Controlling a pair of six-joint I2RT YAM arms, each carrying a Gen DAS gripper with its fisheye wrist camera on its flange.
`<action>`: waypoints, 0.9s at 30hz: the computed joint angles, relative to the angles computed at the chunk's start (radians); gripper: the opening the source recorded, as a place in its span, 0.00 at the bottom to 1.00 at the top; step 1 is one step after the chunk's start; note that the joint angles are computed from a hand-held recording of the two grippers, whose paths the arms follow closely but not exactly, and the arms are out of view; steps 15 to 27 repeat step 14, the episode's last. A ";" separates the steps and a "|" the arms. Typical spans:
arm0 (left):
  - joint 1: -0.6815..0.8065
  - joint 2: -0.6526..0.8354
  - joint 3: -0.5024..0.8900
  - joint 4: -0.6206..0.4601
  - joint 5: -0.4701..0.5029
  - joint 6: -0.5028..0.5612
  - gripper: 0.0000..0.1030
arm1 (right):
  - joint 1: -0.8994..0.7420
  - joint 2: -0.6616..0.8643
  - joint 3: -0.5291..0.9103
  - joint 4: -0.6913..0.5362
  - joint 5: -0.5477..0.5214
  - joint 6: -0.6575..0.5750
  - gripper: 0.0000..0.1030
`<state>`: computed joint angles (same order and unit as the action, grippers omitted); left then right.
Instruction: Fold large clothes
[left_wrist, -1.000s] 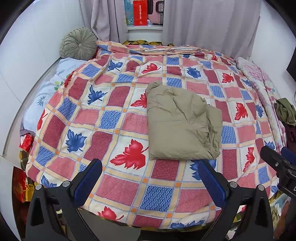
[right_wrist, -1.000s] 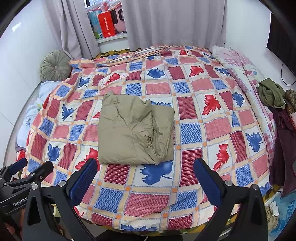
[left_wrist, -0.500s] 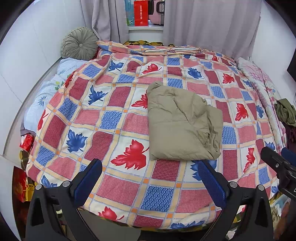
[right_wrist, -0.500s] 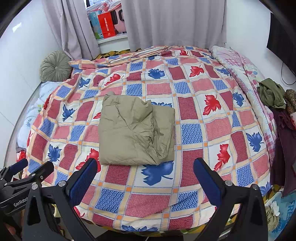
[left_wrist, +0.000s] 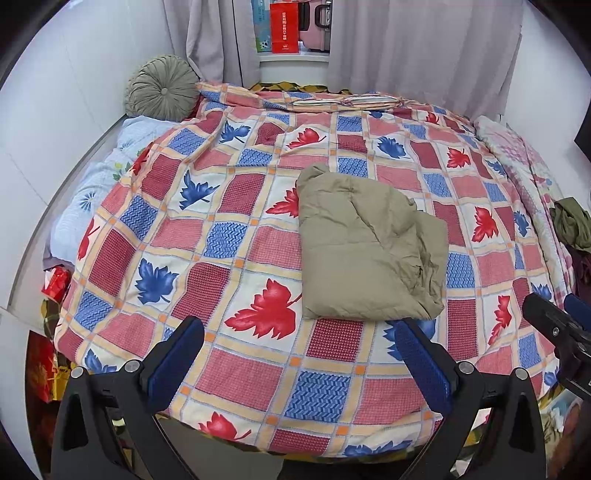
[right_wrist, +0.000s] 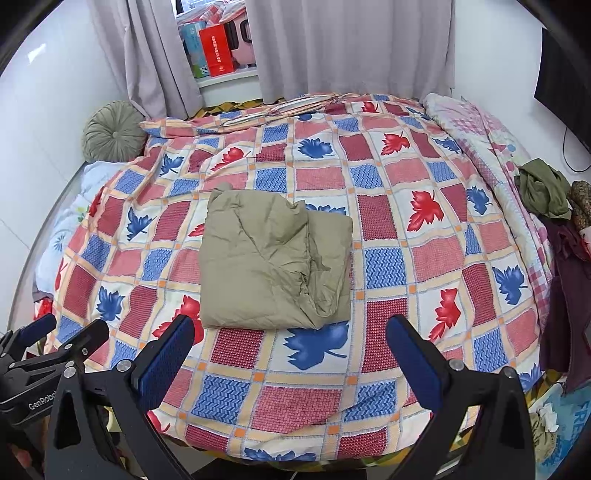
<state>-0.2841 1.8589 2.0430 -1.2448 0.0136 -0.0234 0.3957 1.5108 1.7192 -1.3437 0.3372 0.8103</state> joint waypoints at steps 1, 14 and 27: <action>0.000 0.000 0.000 0.000 0.000 -0.001 1.00 | 0.002 0.000 -0.002 0.003 0.000 0.001 1.00; 0.010 0.003 0.025 -0.011 0.012 0.020 1.00 | 0.019 0.003 -0.001 -0.003 0.008 0.022 1.00; 0.010 0.003 0.025 -0.011 0.012 0.020 1.00 | 0.019 0.003 -0.001 -0.003 0.008 0.022 1.00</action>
